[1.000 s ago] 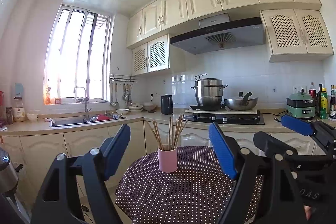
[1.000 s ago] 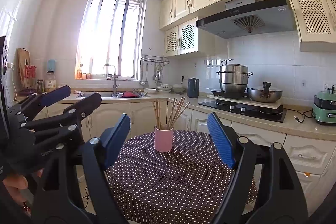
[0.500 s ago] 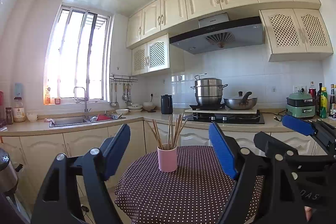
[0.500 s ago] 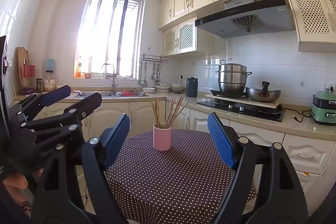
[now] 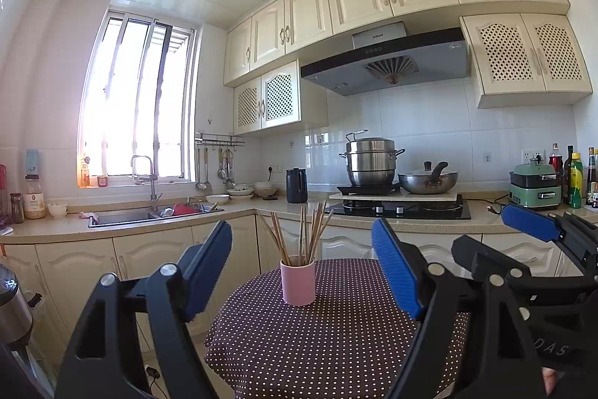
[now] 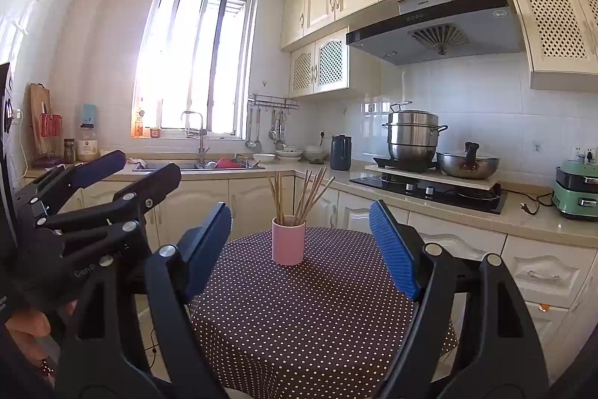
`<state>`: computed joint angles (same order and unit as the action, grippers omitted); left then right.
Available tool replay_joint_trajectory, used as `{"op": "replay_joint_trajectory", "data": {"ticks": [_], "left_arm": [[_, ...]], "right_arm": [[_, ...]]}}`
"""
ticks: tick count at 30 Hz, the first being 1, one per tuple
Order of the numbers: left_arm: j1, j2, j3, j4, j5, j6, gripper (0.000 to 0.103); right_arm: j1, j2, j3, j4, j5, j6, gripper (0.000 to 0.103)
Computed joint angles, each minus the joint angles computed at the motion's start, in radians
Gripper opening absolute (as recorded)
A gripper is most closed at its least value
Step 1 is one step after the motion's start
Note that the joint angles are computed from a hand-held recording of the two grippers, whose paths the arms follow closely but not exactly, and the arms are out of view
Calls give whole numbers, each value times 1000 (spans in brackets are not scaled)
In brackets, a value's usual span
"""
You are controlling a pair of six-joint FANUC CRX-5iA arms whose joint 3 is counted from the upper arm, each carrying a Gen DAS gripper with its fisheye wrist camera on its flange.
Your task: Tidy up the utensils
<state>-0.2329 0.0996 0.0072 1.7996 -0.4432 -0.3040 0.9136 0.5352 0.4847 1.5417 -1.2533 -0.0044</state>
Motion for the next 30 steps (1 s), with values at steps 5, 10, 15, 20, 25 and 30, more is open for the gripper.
{"op": "replay_joint_trajectory", "data": {"ticks": [5, 10, 15, 20, 25, 30], "left_arm": [[-6, -2, -4, 15, 8, -20, 76], [-5, -2, -4, 22, 7, -29, 76], [-4, -2, -6, 28, 6, -36, 76], [-4, -2, -6, 32, 7, -40, 76], [3, 1, -4, 31, -2, -40, 76], [5, 3, -3, 33, -5, -42, 76]], "right_arm": [[2, -4, -8, -3, 0, -5, 76], [2, -8, -15, -3, 2, -8, 76], [1, -9, -15, -4, 2, -6, 76], [2, -13, -21, -5, 4, -9, 76], [0, -15, -16, -10, 6, 1, 76], [0, -14, -14, -11, 7, 3, 76]]}}
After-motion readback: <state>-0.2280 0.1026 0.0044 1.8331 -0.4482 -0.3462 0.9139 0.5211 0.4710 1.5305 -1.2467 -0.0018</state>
